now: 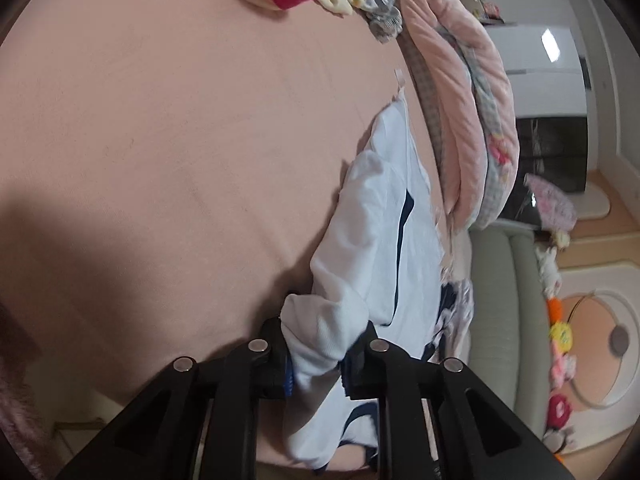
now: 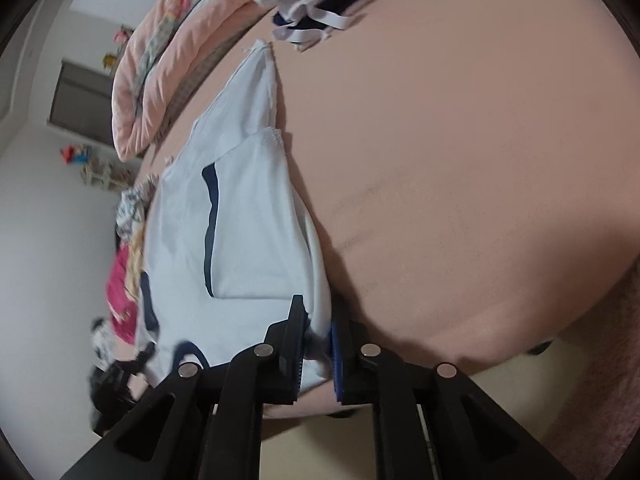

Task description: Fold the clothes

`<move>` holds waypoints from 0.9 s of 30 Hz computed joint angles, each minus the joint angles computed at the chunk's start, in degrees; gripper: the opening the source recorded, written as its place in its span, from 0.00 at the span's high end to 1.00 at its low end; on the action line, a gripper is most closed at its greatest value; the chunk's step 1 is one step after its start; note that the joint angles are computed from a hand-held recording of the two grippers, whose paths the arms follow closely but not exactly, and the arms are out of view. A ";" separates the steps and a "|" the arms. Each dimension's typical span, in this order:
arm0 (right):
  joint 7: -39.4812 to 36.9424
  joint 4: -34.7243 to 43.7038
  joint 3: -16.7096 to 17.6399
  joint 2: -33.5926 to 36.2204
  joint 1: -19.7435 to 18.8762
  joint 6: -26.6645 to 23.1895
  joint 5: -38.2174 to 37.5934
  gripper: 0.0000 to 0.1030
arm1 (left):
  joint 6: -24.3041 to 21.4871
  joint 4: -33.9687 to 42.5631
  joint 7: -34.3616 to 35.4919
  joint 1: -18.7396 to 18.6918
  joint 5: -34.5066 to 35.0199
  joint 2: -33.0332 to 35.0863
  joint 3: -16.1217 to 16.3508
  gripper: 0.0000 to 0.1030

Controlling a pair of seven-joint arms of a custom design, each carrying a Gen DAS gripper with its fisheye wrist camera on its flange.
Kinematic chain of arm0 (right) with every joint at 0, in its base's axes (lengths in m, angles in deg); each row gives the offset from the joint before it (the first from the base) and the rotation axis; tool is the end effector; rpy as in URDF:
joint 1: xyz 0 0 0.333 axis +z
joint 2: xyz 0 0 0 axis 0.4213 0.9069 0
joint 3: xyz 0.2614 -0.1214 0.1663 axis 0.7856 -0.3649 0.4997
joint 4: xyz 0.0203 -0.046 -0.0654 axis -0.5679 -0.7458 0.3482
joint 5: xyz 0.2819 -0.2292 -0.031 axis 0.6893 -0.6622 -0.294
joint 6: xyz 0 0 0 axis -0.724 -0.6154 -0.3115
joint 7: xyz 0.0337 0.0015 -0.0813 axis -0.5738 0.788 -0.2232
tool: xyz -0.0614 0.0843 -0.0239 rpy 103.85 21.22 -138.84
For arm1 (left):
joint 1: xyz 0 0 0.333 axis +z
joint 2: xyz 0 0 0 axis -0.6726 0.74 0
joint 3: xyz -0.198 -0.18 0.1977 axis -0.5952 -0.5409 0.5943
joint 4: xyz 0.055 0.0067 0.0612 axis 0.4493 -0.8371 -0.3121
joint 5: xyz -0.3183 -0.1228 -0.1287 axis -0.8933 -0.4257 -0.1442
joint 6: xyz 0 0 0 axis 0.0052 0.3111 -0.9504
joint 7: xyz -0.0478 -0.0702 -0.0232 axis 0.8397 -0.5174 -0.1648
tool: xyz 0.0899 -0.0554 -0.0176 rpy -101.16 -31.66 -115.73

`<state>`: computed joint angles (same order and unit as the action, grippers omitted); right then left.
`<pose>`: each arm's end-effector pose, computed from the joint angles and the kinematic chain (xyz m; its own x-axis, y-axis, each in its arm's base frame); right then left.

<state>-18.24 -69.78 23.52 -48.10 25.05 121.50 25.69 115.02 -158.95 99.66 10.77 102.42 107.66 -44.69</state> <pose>0.5764 -0.0280 0.3824 -0.3612 -0.6752 -0.6432 -0.7617 0.6115 -0.2142 0.6536 -0.0316 0.3487 0.3229 -0.4586 0.8279 -0.7620 -0.6448 -0.0600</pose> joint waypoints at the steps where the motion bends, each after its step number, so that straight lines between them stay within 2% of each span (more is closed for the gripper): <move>1: -1.77 0.31 0.20 0.41 -0.62 -0.68 2.13 0.89 | -0.41 0.75 0.64 -0.37 0.31 0.83 -0.11 0.83; 5: -4.34 2.25 0.39 2.48 -2.57 -4.58 8.29 0.89 | -2.03 1.97 2.87 -0.03 -0.51 3.23 -1.34 0.83; 7: -4.51 2.50 0.22 2.72 -3.03 -5.97 8.95 0.89 | -0.70 1.18 3.14 0.08 -0.70 2.88 -1.29 0.83; 9: -4.25 1.89 0.05 2.13 -1.92 -3.84 6.36 0.90 | 0.05 1.17 2.26 -1.71 -0.15 -0.07 0.71 0.88; 11: -2.82 1.26 -0.21 1.32 0.02 -0.34 0.27 0.92 | -1.31 1.59 2.45 -3.75 0.79 -3.96 3.12 0.91; 13: -4.50 0.88 -0.03 0.35 -0.34 -1.73 -0.68 0.94 | -10.04 4.72 3.05 -8.13 1.20 -10.16 7.62 0.92; 15: -6.18 0.55 -0.07 -0.59 -0.52 -3.18 -1.62 0.95 | -14.64 7.16 3.21 -11.56 0.99 -13.19 10.40 0.93; 17: -3.07 -0.64 -0.80 -1.72 0.75 0.15 -6.00 0.95 | -16.42 8.73 6.29 -11.81 -0.09 -13.35 9.32 0.93; 20: -8.50 -0.26 -0.17 -3.37 -0.59 -2.01 -0.05 0.95 | -17.33 8.87 10.94 -10.08 -2.10 -14.69 6.78 0.93; 23: -11.18 -0.48 -0.58 -5.98 -0.29 -3.45 0.31 0.95 | -24.15 11.01 15.09 -9.32 -4.55 -15.61 5.24 0.93; 25: -11.70 -0.82 -0.98 -7.32 0.08 -3.75 0.37 0.95 | -25.62 9.95 16.75 -9.65 -4.45 -17.87 6.74 0.93; 27: -10.15 -1.10 -1.19 -6.71 0.77 -2.93 -1.36 0.95 | -26.14 9.27 15.91 -11.82 -4.62 -18.83 10.15 0.93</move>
<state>-28.38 -70.88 22.33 -54.81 25.81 118.57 24.33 88.87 -149.69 115.57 -1.04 97.81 88.83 -34.54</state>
